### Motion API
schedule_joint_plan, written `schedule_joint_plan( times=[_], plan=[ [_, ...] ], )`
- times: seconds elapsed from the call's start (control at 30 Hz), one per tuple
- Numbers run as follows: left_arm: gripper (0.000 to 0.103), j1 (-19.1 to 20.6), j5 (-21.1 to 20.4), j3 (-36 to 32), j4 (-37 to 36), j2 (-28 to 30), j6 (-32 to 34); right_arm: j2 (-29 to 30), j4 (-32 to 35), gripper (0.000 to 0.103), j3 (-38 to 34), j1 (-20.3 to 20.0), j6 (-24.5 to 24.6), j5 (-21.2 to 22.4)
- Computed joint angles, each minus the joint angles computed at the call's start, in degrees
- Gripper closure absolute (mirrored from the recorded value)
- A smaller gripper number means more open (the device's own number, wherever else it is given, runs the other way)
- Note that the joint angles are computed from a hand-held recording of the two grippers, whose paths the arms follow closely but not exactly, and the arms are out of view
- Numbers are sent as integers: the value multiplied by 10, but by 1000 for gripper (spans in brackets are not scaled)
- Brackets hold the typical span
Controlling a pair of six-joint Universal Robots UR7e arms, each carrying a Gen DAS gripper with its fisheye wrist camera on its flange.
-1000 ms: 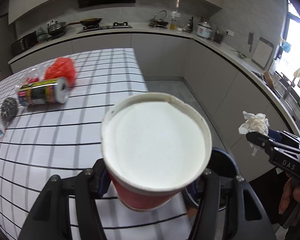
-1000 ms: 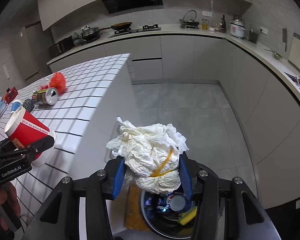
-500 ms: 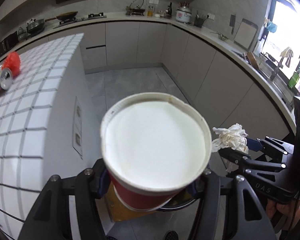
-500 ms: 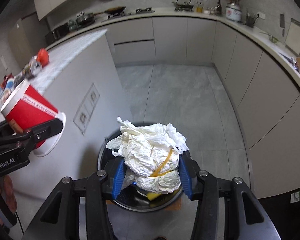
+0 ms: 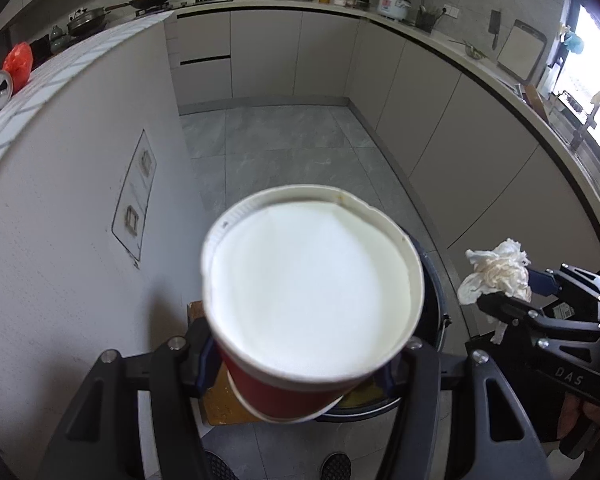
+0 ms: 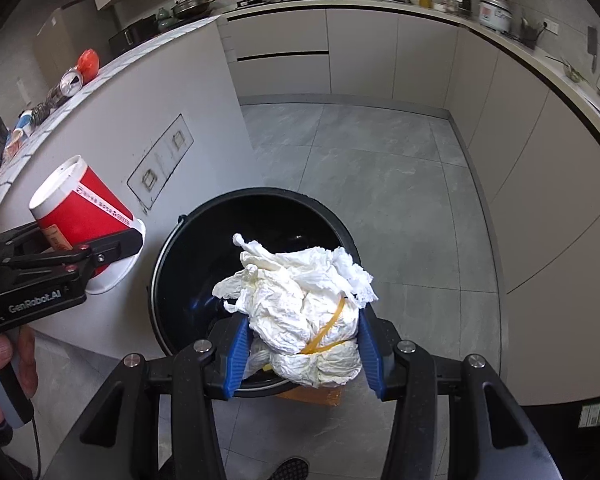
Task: Collect trash
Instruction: 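Carry tissue bundle and red cup over the black bin and open both tools to drop them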
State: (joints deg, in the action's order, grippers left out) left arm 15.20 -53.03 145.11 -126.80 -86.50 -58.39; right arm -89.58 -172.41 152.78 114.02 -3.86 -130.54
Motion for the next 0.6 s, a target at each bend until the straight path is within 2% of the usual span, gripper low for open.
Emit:
schedule_joint_plan(
  times=[0.3, 0.6],
  plan=[
    [42, 8, 3, 12, -34, 41, -12, 36, -87, 53, 17, -59, -81, 38],
    [42, 15, -1, 29, -59, 61, -34, 86, -159, 53, 27, -107, -137, 66]
  ],
)
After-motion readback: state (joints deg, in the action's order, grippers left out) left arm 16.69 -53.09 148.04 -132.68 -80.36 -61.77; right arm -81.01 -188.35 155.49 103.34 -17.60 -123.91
